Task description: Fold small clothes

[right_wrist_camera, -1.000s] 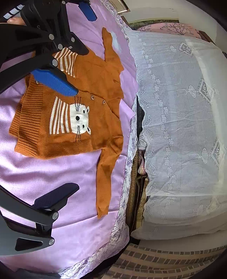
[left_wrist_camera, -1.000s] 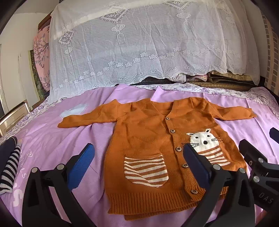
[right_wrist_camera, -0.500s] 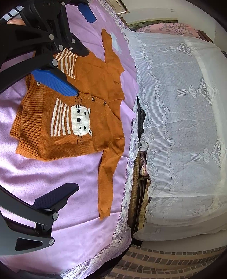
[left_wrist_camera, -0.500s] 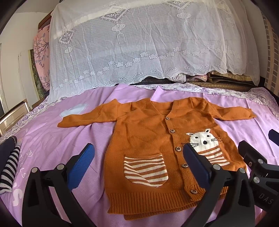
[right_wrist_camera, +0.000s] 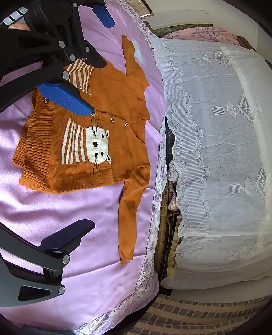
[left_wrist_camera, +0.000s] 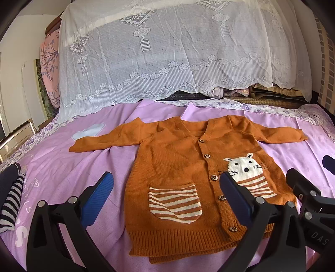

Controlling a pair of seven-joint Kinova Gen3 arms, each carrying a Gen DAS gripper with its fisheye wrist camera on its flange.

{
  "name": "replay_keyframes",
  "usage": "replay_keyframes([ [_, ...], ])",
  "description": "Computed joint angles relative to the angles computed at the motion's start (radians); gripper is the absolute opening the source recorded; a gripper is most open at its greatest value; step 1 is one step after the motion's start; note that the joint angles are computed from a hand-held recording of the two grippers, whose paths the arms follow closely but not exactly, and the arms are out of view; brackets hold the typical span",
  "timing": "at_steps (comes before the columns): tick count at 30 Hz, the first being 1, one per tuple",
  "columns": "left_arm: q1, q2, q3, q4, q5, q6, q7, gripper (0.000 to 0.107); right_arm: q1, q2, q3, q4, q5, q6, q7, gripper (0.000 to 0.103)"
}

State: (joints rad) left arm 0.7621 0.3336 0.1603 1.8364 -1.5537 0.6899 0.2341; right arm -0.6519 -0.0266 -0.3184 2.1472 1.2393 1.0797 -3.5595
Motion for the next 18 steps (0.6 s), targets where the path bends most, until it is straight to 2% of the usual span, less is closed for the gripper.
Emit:
replay_keyframes([
  [18,0.005,0.004,-0.002,0.006,0.009,-0.002,-0.001,0.099,0.027,-0.008,0.011,-0.001,-0.021,-0.054,0.007,0.100],
])
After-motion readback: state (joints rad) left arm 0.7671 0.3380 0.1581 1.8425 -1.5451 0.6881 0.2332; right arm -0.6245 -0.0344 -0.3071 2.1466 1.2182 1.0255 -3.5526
